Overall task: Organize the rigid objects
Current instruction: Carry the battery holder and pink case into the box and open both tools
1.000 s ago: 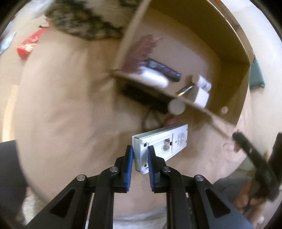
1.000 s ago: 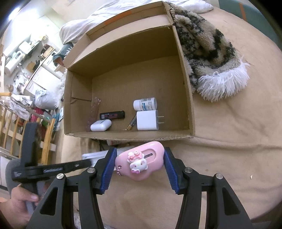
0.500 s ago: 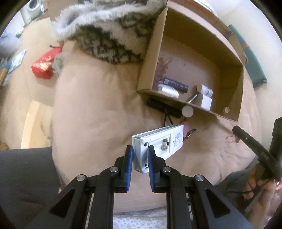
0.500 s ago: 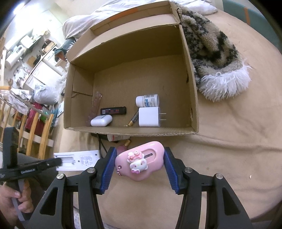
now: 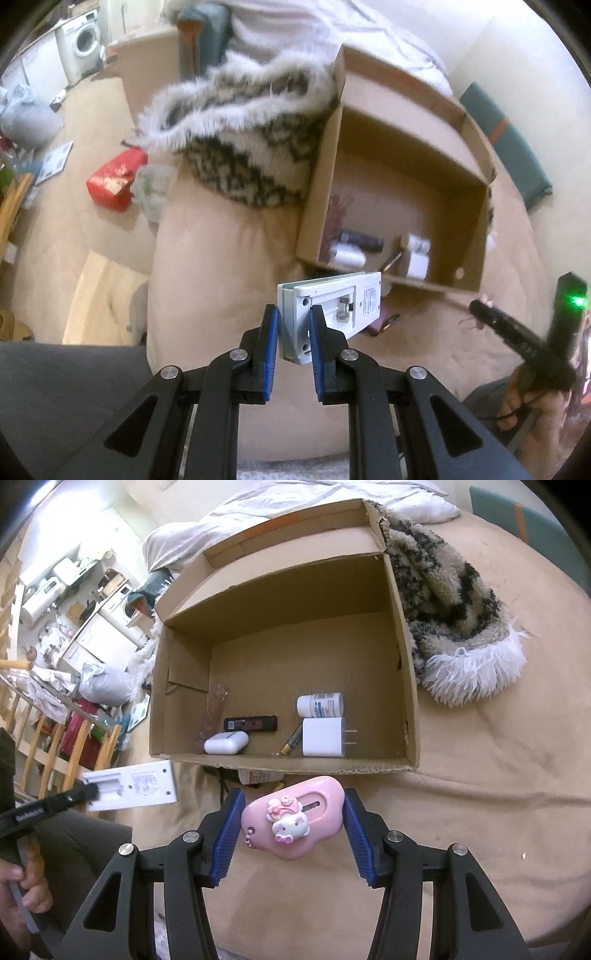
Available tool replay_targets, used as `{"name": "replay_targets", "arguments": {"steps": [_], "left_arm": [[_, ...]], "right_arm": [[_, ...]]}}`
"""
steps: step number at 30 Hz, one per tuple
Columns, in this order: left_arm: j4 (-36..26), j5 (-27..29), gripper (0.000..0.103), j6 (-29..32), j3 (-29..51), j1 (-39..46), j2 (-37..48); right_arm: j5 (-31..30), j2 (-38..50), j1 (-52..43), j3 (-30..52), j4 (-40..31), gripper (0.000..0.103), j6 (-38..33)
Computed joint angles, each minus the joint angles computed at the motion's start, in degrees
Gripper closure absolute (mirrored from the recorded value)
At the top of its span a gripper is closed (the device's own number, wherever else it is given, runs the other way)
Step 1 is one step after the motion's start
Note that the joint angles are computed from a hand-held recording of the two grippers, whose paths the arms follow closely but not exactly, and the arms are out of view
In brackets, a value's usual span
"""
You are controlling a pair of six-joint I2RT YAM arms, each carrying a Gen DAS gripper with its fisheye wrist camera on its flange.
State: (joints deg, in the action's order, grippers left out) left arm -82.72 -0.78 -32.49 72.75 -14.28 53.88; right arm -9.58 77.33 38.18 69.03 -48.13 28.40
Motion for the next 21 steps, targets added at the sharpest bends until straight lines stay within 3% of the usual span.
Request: {"name": "replay_targets", "arguments": {"steps": [9, 21], "left_arm": [[4.7, -0.9, 0.088, 3.3, 7.5, 2.2, 6.8], [17.4, 0.0, 0.088, 3.4, 7.3, -3.5, 22.7]], "right_arm": [[0.9, 2.0, -1.6, 4.4, -0.9, 0.046, -2.1], [2.6, 14.9, -4.1, 15.0, -1.2, 0.046, -7.2]]}}
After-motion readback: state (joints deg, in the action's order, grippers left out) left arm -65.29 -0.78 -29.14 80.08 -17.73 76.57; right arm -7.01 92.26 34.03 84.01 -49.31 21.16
